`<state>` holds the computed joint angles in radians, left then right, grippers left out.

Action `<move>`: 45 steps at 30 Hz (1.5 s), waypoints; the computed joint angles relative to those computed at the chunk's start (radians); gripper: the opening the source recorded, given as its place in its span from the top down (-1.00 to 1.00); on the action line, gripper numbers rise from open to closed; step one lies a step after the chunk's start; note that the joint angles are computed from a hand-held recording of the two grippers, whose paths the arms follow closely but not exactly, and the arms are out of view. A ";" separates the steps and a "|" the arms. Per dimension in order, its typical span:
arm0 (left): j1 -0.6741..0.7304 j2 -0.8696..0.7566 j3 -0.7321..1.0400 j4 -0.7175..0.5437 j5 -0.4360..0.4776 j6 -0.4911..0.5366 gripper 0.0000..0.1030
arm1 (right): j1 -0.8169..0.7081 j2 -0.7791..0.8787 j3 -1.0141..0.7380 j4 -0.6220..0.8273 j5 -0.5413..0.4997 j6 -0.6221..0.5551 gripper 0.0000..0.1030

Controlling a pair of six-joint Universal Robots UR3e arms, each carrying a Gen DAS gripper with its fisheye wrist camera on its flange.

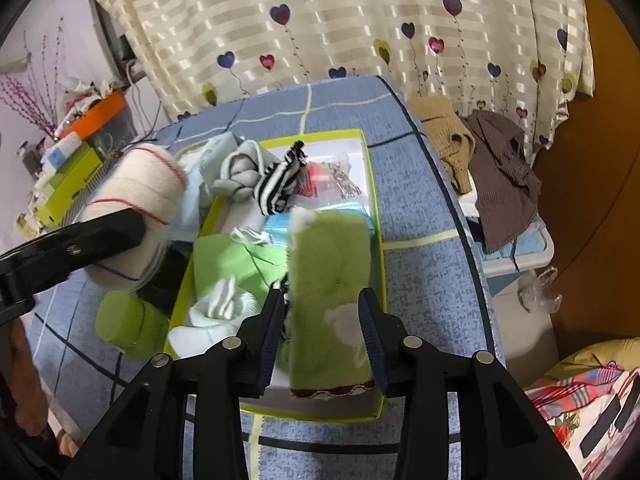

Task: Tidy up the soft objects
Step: 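Lower both rolls into the box and open both tools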

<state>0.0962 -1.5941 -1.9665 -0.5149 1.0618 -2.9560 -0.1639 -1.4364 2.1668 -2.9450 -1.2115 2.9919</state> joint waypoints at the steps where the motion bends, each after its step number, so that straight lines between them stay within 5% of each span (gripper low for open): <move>1: -0.003 -0.008 0.007 0.002 0.003 -0.003 0.09 | 0.001 -0.005 0.003 -0.003 0.001 -0.002 0.18; 30: -0.164 -0.407 0.389 -0.103 0.104 -0.008 0.09 | -0.088 0.034 -0.029 -0.015 0.079 -0.017 0.14; 45: -0.088 -0.244 0.233 -0.034 -0.003 -0.004 0.07 | -0.081 -0.019 -0.016 -0.005 0.074 -0.013 0.14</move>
